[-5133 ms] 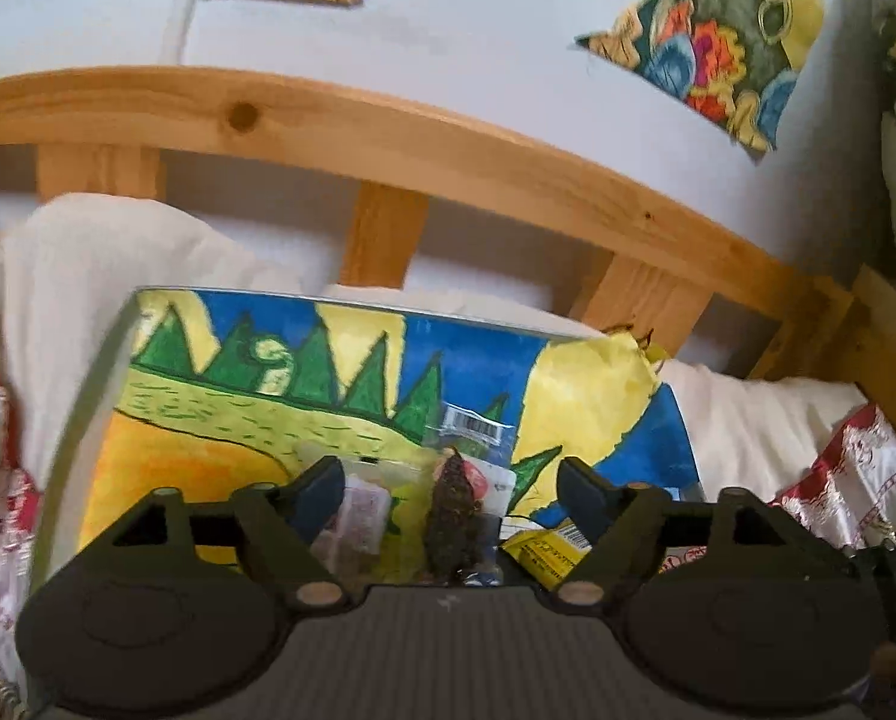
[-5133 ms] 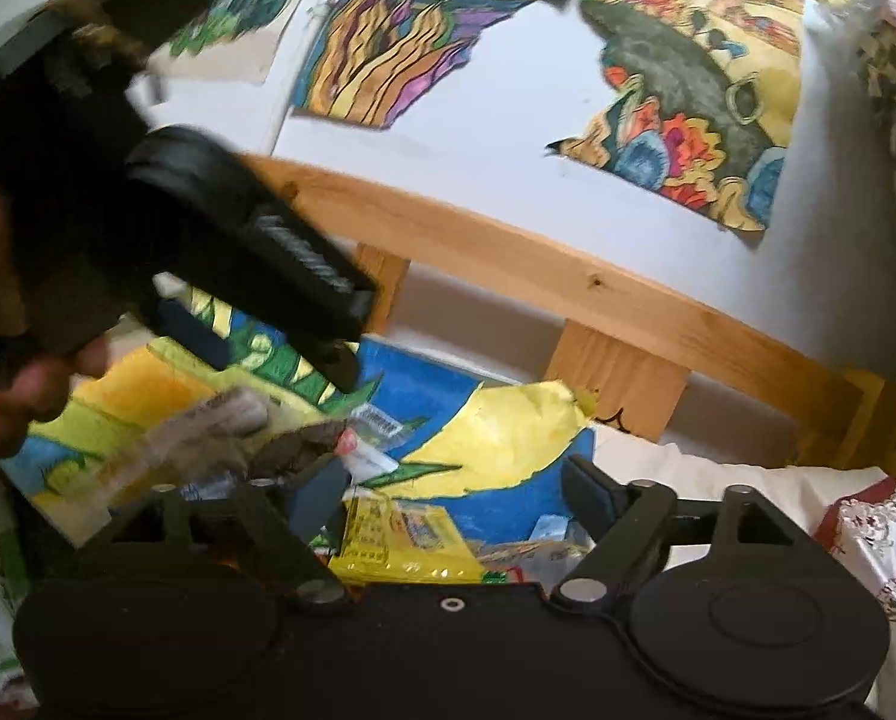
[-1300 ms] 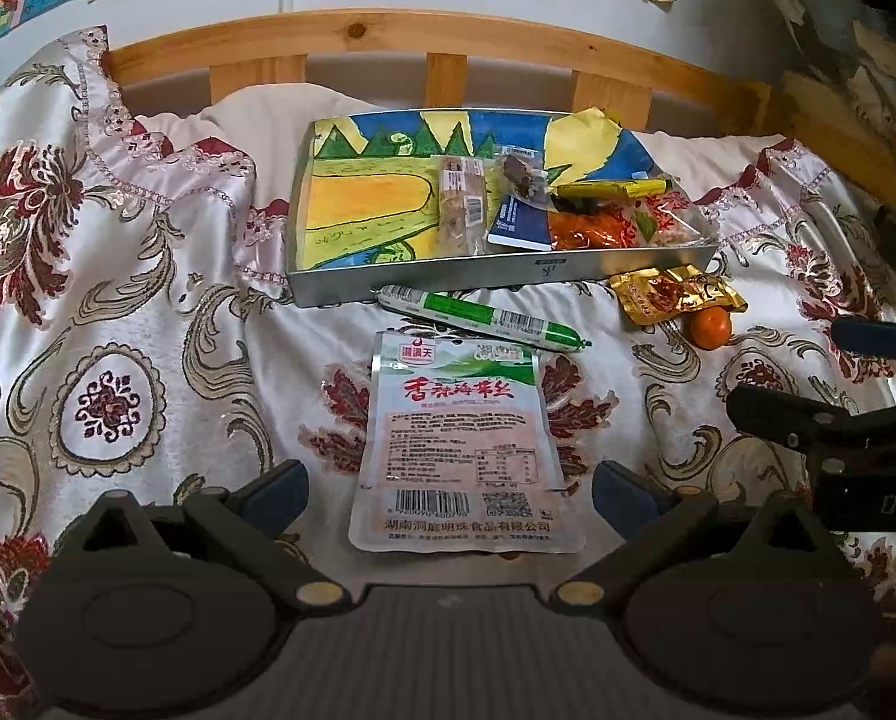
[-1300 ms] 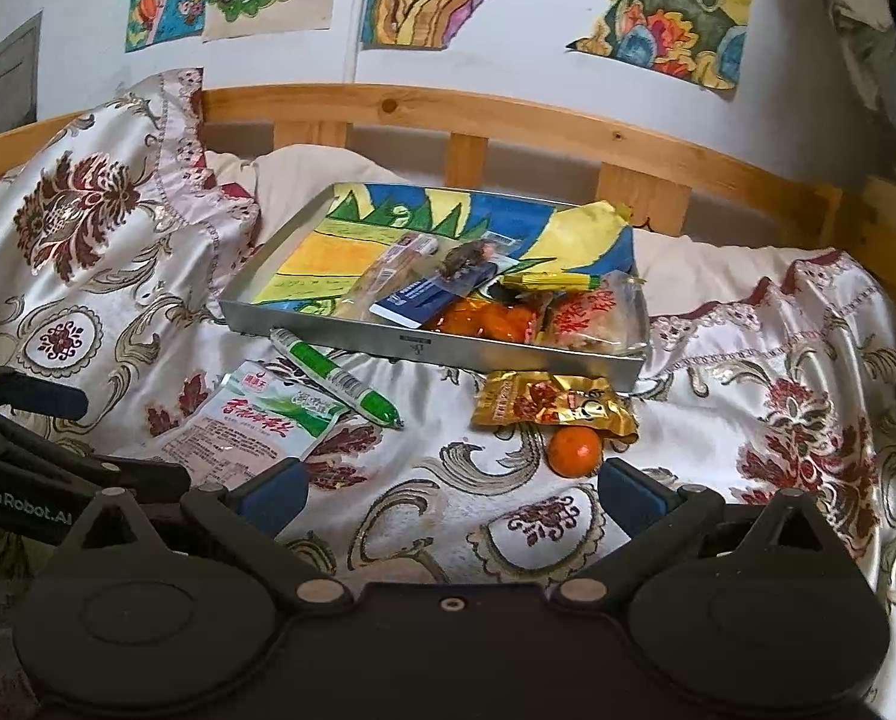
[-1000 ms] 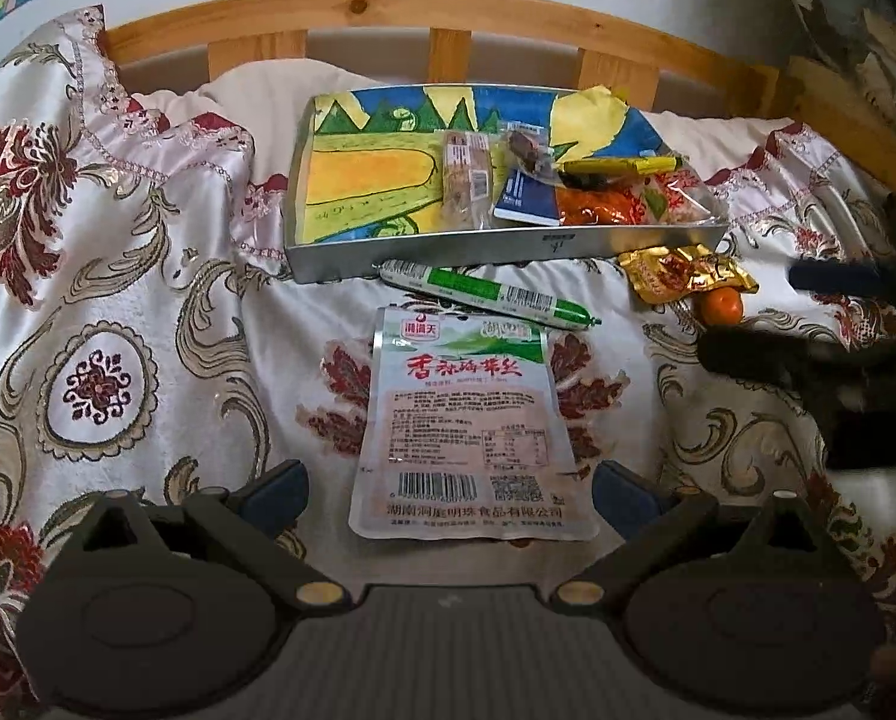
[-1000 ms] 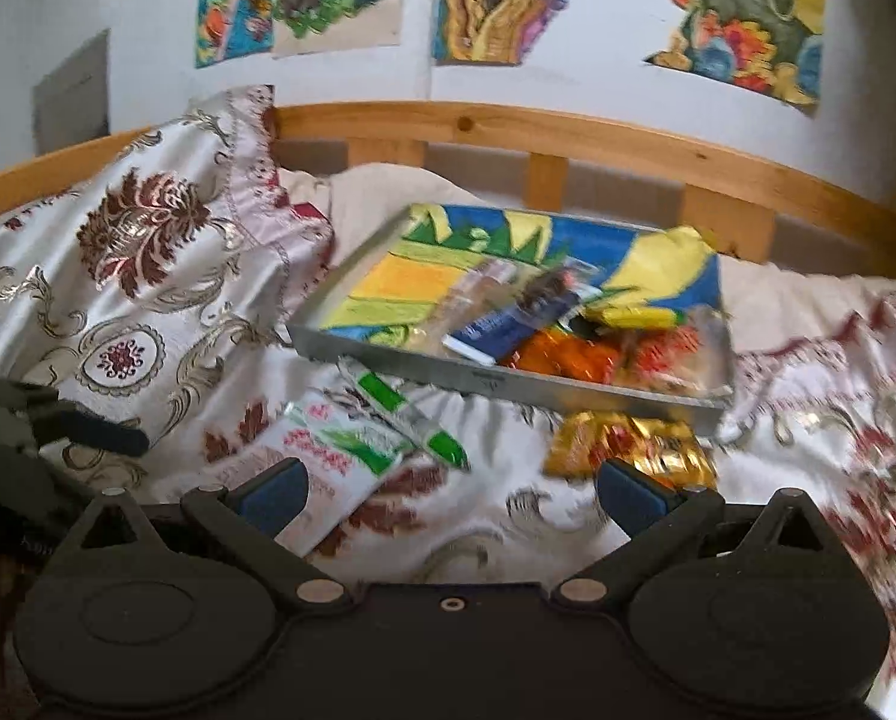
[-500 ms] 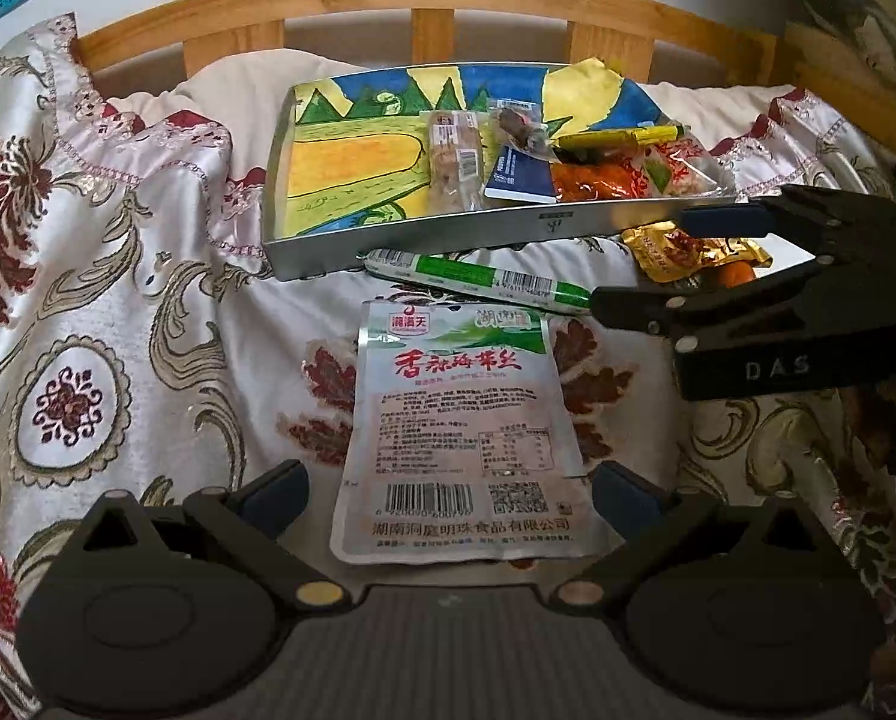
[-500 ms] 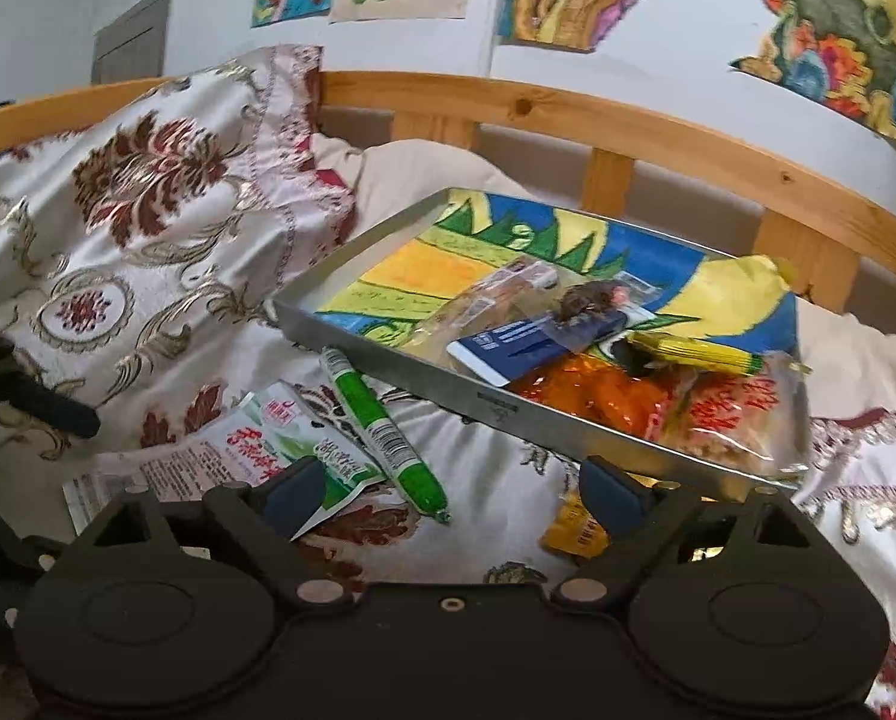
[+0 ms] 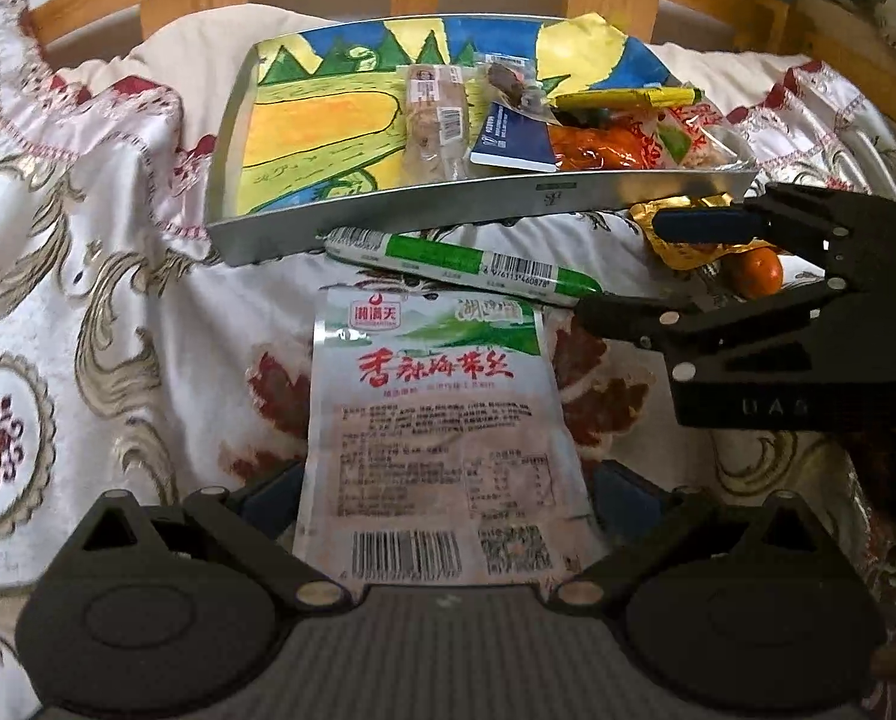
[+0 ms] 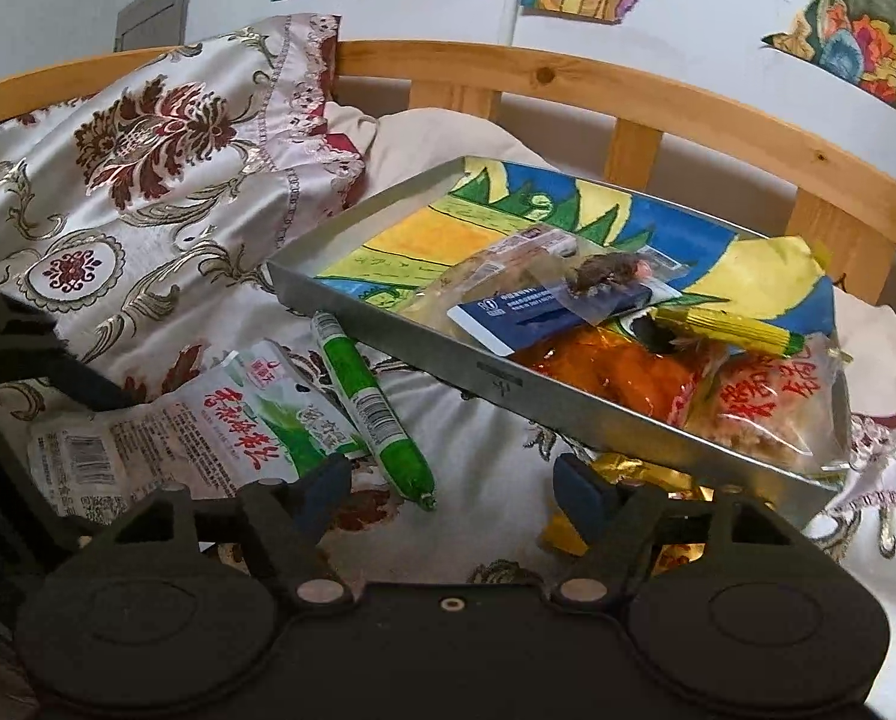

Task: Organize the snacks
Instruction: 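Move the right tool to the green sausage stick and close on it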

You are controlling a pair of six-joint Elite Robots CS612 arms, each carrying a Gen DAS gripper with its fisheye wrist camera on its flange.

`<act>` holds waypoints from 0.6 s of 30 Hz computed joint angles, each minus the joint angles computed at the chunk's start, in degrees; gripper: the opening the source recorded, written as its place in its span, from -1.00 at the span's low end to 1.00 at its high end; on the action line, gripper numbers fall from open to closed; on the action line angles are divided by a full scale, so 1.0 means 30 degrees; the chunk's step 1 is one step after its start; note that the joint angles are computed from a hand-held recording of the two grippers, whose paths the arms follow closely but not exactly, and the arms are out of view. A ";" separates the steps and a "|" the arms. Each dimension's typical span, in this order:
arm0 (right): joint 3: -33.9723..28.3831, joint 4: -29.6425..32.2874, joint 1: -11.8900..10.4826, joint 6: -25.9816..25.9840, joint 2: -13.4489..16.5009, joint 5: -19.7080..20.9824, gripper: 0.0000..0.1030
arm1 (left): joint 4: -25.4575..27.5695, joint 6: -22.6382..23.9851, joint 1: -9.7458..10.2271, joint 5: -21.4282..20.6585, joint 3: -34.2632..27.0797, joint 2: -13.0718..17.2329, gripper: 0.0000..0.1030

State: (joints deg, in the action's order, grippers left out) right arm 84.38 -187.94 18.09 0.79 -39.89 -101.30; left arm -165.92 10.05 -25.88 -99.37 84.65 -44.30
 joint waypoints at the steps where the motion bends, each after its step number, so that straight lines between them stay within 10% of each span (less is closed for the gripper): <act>1: -0.0033 -0.0015 -0.0022 -0.0122 0.0031 0.0074 0.47 | 0.0090 0.0037 -0.0039 0.0112 -0.0104 0.0049 0.99; 12: -0.0453 0.1251 -0.0338 -0.0710 0.0181 0.1625 0.10 | 0.0392 0.0614 -0.0093 0.0570 -0.0635 0.0359 0.97; 18: -0.0607 0.1386 -0.0345 -0.1452 0.0253 0.2093 -0.49 | 0.0052 0.0008 0.0015 0.0521 -0.0371 0.0226 0.93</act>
State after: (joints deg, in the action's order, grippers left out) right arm 82.56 -183.79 17.06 -3.57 -39.13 -95.02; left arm -165.77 10.08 -25.84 -97.80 83.54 -43.63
